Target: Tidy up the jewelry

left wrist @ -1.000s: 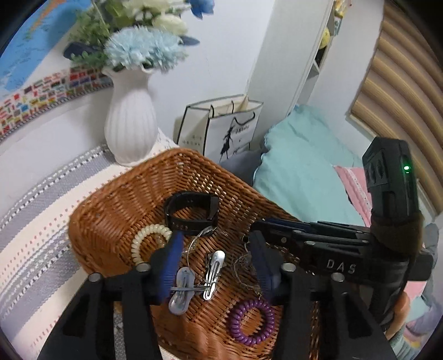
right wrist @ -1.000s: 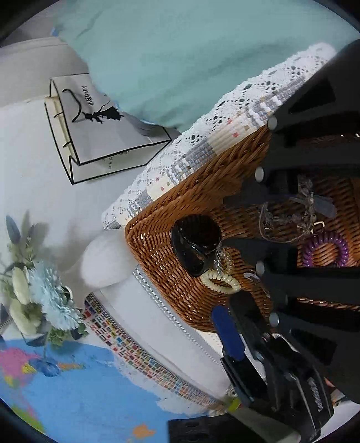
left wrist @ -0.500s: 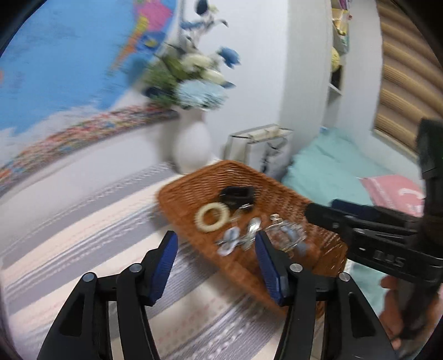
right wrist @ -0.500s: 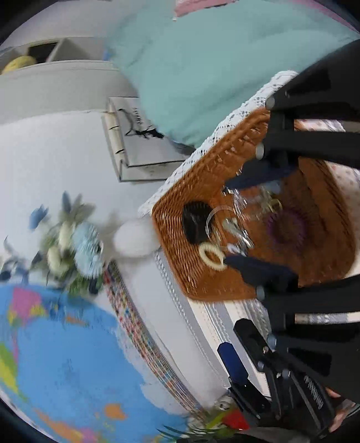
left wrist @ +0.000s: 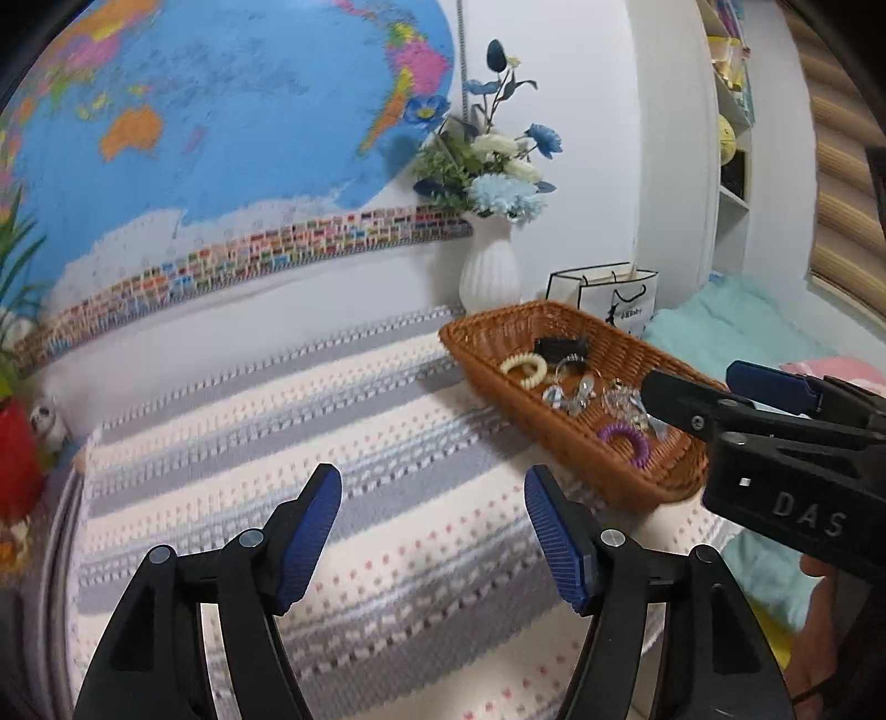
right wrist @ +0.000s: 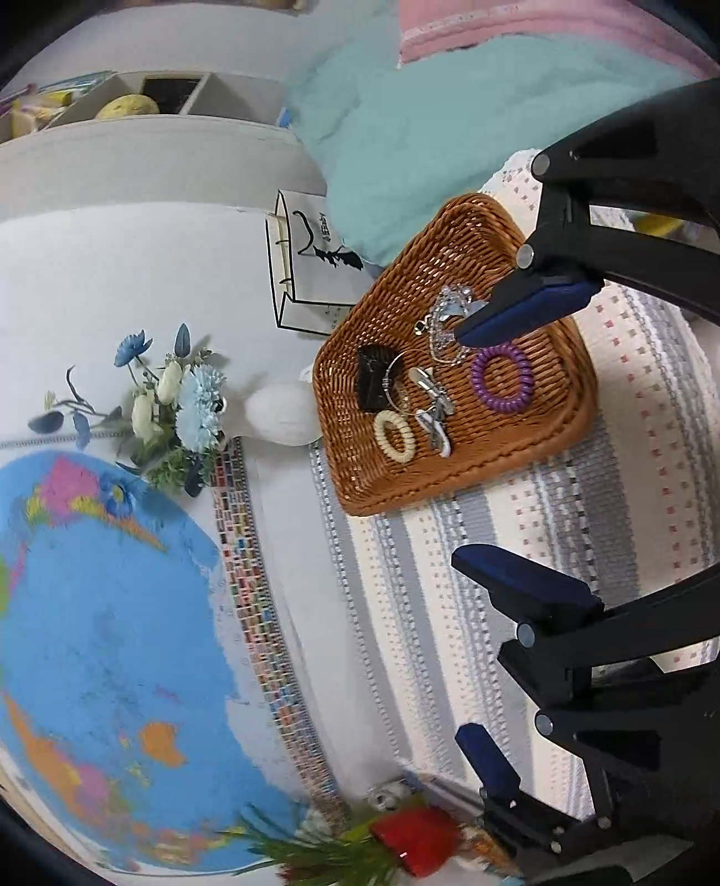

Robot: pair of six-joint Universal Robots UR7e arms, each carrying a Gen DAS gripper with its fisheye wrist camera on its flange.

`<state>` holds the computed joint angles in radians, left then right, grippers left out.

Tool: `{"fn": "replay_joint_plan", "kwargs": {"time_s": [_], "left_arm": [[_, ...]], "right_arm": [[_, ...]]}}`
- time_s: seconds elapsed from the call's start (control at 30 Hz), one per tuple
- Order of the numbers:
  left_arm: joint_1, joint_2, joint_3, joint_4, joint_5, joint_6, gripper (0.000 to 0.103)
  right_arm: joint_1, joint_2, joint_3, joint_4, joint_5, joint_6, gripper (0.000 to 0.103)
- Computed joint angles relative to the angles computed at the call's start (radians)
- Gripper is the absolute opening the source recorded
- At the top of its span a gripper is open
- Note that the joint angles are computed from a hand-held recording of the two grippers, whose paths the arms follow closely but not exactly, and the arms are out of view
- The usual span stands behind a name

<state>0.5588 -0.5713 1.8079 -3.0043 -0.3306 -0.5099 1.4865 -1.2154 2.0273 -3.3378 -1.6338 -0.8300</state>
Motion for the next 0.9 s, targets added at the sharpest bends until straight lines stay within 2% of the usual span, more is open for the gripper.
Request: {"fn": "replay_joint_plan", "kwargs": {"time_s": [0.27,0.9], "left_arm": [[-0.009,-0.035,0.039,0.229,0.067,-0.211,0.070],[0.009,-0.026,0.020,0.252,0.032,-0.219,0.070]], "right_arm": [[-0.009,0.007,0.025,-0.005,-0.025,0.004,0.076],[-0.024,0.027,-0.008,0.037,-0.049,0.031,0.076]]}}
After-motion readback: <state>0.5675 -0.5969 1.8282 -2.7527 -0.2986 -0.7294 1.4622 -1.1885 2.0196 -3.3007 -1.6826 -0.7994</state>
